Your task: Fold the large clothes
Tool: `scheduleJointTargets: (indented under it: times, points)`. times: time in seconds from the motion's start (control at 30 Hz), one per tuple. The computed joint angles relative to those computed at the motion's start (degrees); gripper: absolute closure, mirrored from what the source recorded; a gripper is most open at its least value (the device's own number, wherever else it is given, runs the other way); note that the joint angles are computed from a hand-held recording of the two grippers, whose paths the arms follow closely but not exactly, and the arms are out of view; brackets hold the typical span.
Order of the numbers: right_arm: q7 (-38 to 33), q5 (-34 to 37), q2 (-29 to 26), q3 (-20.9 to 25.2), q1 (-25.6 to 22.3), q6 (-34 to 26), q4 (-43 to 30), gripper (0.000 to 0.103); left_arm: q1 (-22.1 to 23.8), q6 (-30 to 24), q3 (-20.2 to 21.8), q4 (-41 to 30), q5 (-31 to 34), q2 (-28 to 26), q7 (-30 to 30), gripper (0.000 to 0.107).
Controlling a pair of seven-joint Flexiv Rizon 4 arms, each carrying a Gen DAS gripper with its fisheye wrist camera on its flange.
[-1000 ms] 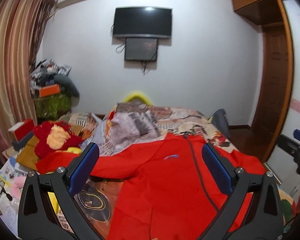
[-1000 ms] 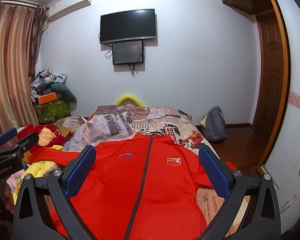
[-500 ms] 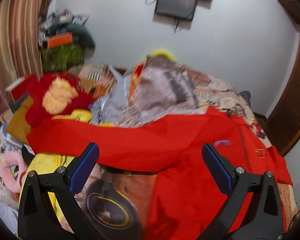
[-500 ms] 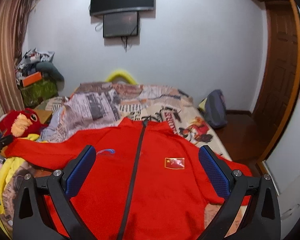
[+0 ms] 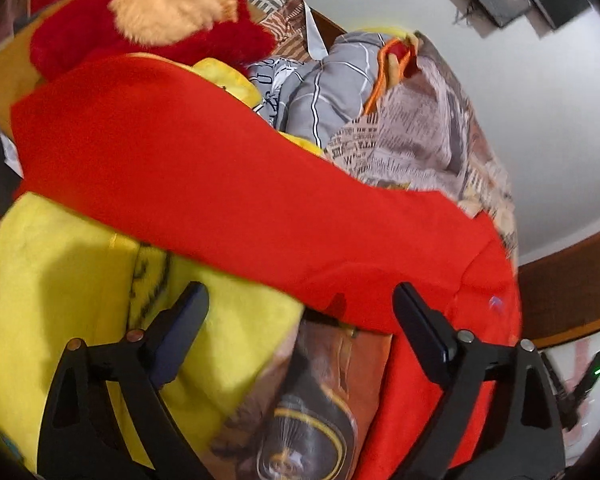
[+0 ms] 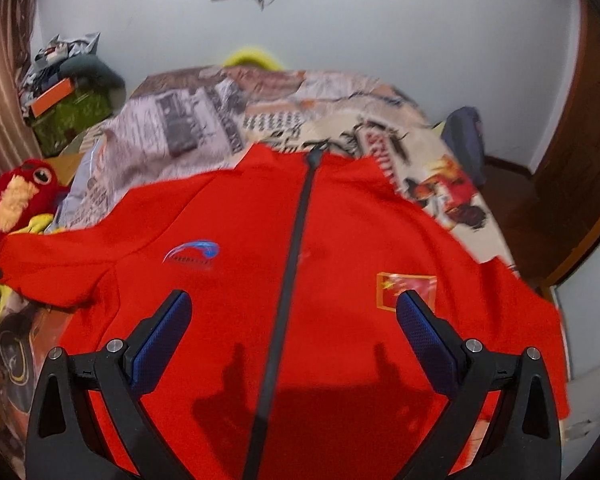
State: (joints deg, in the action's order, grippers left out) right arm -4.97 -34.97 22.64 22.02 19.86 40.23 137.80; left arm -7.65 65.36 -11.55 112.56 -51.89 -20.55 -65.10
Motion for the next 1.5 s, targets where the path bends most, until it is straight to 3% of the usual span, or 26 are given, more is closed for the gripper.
scheduleJointTargets:
  times: [0.1, 0.23, 0.4, 0.53, 0.83, 1.1, 1.3, 1.5]
  points:
    - [-0.8, -0.9, -1.6, -0.6, -0.1, 1.6, 0.0, 0.002, 0.5, 2.7, -1.2, -1.1, -3.7, -1.4, 2.0, 0.021]
    - [-3.0, -0.5, -3.1, -1.2, 0.2, 2.3, -0.4, 0.002, 0.2, 5.3, 0.1, -4.4, 0.2, -4.6, -2.1, 0.033]
    - [-4.8, -0.3, -3.8, -1.5, 0.4, 1.5, -1.2, 0.002, -3.8, 6.2, 8.1, -9.4, 17.1, -7.8, -17.3, 0.066]
    - [-4.9, -0.1, -3.0, -1.3, 0.4, 1.3, -1.3, 0.002, -5.6, 5.2, 11.6, -12.5, 27.7, -8.2, -22.7, 0.096]
    - [-4.8, -0.3, 0.5, -0.3, -0.1, 0.9, -0.8, 0.002, -4.7, 8.1, 5.4, -15.4, 34.8, -4.3, -22.0, 0.103]
    - [-6.0, 0.6, 4.6, -0.1, -1.2, 2.2, 1.5, 0.002, -11.0, 7.0, 3.5, -22.3, 39.7, -4.1, -20.8, 0.103]
    - [-6.8, 3.2, 8.4, 0.4, -1.9, 2.4, 4.0, 0.002, -16.1, 3.9, 0.0, -28.2, 40.4, -7.3, -16.9, 0.103]
    - [-8.8, 7.4, 12.7, 0.7, -2.0, 0.8, 6.5, 0.002, -22.0, -1.3, -0.6, -32.3, 42.0, -11.7, -15.5, 0.103]
